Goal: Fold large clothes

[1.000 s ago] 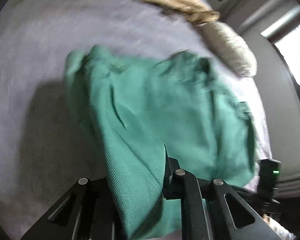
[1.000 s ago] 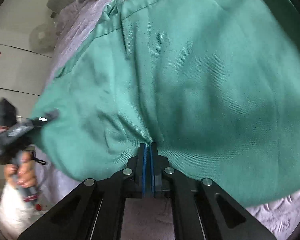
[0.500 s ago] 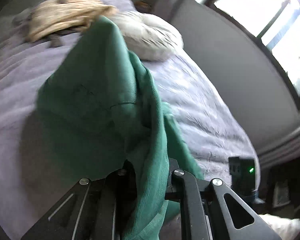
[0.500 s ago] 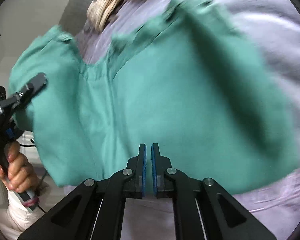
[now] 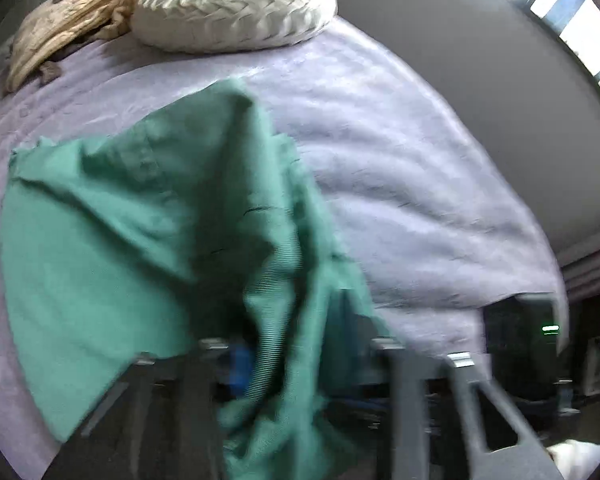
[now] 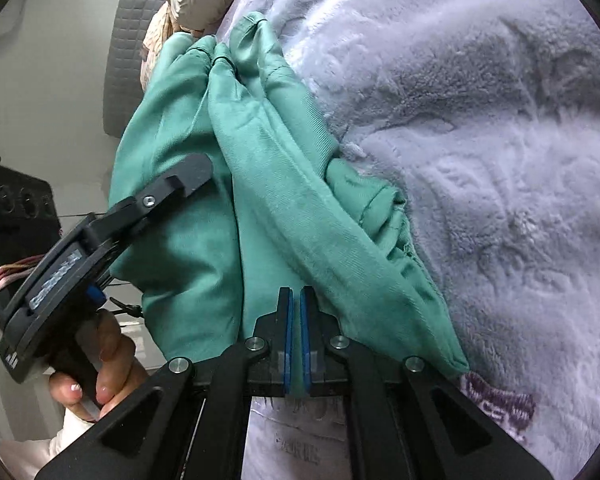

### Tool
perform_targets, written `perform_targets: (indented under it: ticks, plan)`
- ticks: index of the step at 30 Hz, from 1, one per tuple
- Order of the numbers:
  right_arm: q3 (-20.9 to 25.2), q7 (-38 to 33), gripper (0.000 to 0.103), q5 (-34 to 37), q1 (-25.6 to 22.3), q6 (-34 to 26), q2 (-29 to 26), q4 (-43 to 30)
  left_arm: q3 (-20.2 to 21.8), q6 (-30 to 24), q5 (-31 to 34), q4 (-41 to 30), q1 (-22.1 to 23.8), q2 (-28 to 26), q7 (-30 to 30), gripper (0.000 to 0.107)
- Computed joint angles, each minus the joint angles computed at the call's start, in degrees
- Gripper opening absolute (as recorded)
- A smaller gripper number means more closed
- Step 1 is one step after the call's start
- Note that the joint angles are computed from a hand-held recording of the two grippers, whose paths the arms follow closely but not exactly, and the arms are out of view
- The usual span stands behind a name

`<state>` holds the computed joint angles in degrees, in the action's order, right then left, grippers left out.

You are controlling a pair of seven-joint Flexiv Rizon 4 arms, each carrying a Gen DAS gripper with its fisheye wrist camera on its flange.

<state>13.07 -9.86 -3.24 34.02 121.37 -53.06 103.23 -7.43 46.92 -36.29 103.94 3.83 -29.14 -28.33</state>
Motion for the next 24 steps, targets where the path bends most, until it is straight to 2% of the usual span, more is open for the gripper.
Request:
perform_targets:
  ticks: [2, 3, 6, 8, 9, 10, 11, 12, 13, 17, 19, 22, 23, 24]
  plan:
    - [2.00, -1.41, 0.005, -0.11, -2.02, 0.14, 0.02, 0.37, -2.07, -0.53, -5.10, 1.73, 1.22, 1.74, 1.97, 0.082]
    - [1.53, 0.57, 0.005, -3.21, -3.08, -0.44, -1.54, -1.46, -2.42, -1.38, -6.73, 2.36, 1.49, 2.72, 3.17, 0.086]
    - [-0.75, 1.23, 0.005, -0.96, -0.58, -2.14, -1.11, -3.60, -1.19, -3.47, -7.67, 2.51, 1.30, 4.79, 5.50, 0.086]
    - [-2.93, 1.05, 0.009, 3.20, 1.58, 0.53, -0.31, -3.01, -0.63, 0.18, -11.36, 4.11, 1.39, 6.27, 8.04, 0.086]
    - [-3.21, 1.04, 0.010, 5.22, 1.88, 3.96, -0.82, -3.12, -0.20, 1.20, -12.65, 4.12, 1.61, 6.39, 8.55, 0.086]
    - [-2.81, 1.02, 0.020, 6.09, 1.68, 6.19, -0.32, -2.53, 0.52, 2.51, -13.87, 4.00, 2.07, 6.53, 8.46, 0.086]
    - [-2.30, 1.23, 0.049, 6.24, 1.14, 8.38, -1.03, -3.09, 1.07, 3.76, -14.30, 3.64, 2.23, 6.21, 8.00, 0.087]
    - [-2.06, 1.47, 0.073, 6.41, 0.71, 10.37, -1.81, -3.96, 1.89, 6.43, -14.28, 2.73, 2.34, 5.10, 6.83, 0.087]
    - [-1.66, 1.70, 0.074, 5.67, -0.02, 12.84, -2.95, -5.22, 2.78, 9.43, -13.25, 1.61, 2.27, 3.71, 4.91, 0.086]
    - [-0.15, 4.82, 0.074, -4.29, -4.80, 12.24, -5.77, -10.64, 5.73, 16.45, -6.13, -3.16, 3.00, -2.43, -4.81, 0.086]
    - [-0.06, 6.35, 0.074, -10.77, -7.21, 7.97, -6.25, -13.77, 7.89, 16.87, -1.69, -5.36, 2.98, -5.34, -10.17, 0.087]
    - [3.14, 9.30, 0.074, -23.86, -13.09, -2.08, -7.31, -18.38, 7.31, 16.49, 1.09, -6.02, 4.72, -7.06, -13.50, 0.087]
    - [5.38, 9.46, 0.069, -27.29, -15.19, -6.16, -7.73, -19.65, 6.28, 16.56, 1.08, -5.66, 5.67, -7.20, -13.97, 0.087]
    - [9.48, 10.25, 0.038, -33.74, -18.63, -12.91, -9.27, -22.54, 5.58, 16.91, 1.53, -5.46, 6.26, -7.28, -14.66, 0.087]
